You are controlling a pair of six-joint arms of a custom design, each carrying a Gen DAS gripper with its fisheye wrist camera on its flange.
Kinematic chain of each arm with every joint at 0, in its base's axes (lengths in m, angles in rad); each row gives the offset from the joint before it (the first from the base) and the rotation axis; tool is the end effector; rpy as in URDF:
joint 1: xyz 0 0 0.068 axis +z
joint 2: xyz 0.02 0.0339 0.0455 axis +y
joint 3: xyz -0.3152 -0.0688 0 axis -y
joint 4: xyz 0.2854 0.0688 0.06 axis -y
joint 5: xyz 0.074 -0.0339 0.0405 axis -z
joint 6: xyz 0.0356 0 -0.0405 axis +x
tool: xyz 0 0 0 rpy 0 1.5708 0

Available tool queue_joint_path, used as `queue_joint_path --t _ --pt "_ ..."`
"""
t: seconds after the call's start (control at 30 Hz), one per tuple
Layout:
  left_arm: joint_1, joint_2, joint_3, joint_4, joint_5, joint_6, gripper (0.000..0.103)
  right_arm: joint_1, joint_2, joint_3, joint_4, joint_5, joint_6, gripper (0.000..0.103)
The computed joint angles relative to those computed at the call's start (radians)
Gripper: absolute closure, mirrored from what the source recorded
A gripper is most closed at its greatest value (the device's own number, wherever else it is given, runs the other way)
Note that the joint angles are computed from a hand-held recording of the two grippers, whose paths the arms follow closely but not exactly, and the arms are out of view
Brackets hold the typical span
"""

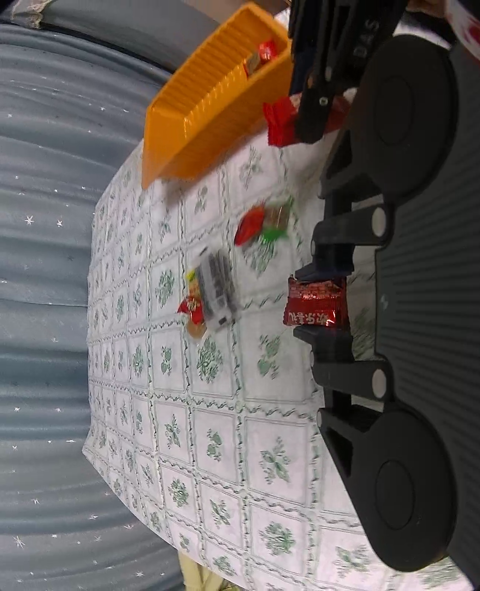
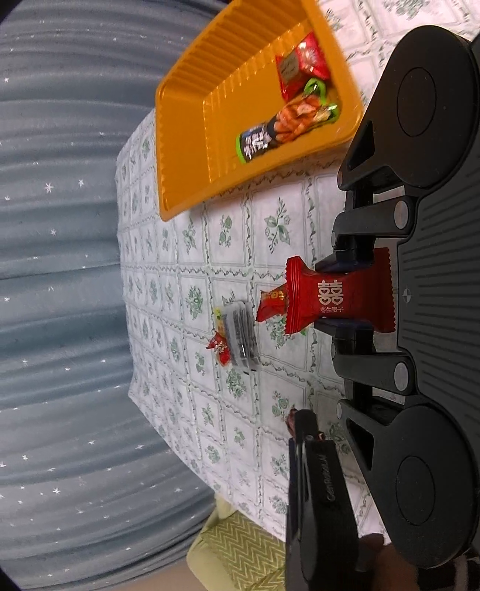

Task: Organize snacks
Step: 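Grasp a red packet with the right tool while the left grasps a dark red packet, then carry both packets over the orange tray and open both tools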

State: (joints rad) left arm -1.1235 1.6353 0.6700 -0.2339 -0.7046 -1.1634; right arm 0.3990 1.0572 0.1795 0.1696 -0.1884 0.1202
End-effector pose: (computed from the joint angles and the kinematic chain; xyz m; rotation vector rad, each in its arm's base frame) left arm 0.1457 -0.2504 0.1333 -0.2097 2.3512 -0.0440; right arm 0.1600 0.0747 0.1359 -0.4203 2.2726 0.4836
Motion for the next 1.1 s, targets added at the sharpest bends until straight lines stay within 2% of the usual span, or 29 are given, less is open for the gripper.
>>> queue_joint_path --t 0.27,0.5,0.73,1.1 --pt "-0.158 -0.021 0.109 -0.238 -0.060 -0.190 0.080 -0.073 -0.352 0.004 -0.345 -0.027 -0.004 0.077" --pt "-0.229 -0.004 0.213 -0.357 -0.096 -0.249 0.080 -0.197 -0.578 0.032 -0.609 -0.098 -0.061 0.077" --pt "-0.256 0.009 0.275 -0.383 -0.110 -0.242 0.080 -0.361 -0.656 0.072 -0.746 -0.195 -0.156 0.077" --pt "-0.254 0.028 0.326 -0.348 -0.107 -0.171 0.080 -0.573 -0.647 0.107 -0.821 -0.322 -0.282 0.077"
